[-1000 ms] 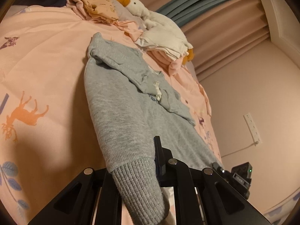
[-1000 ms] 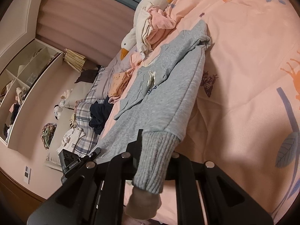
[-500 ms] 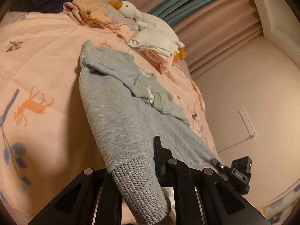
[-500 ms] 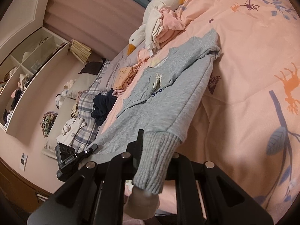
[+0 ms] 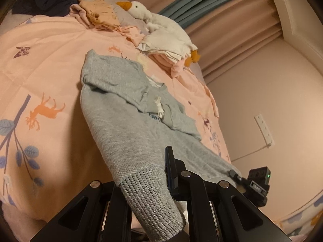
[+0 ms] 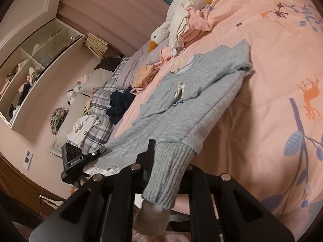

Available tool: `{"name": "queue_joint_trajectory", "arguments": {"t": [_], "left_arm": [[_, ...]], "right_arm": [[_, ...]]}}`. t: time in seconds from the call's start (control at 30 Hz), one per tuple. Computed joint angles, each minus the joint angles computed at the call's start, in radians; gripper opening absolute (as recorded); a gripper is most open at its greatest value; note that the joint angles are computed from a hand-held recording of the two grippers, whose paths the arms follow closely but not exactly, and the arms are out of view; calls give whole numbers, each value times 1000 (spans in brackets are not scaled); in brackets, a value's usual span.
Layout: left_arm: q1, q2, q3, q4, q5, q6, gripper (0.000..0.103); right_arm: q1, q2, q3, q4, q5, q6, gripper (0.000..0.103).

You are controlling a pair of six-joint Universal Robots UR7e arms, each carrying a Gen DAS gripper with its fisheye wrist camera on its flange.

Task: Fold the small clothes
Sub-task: 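Lift the hem with both tools and carry it toward the collar, then lay the hem over the collar with both tools and open them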

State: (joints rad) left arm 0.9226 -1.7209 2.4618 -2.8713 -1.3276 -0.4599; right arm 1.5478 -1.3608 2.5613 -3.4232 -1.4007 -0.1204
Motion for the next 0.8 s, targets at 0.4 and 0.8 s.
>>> {"name": "queue_joint_trajectory", "arguments": {"t": [0.4,0.8], "left_arm": [[82,134,-143,-19,-57,74,8],[196,388,-417,34,-102,116,8]], "right_arm": [[-2,50,-140,68,48,32,13],[4,172,-381,143,15,72,14]]}}
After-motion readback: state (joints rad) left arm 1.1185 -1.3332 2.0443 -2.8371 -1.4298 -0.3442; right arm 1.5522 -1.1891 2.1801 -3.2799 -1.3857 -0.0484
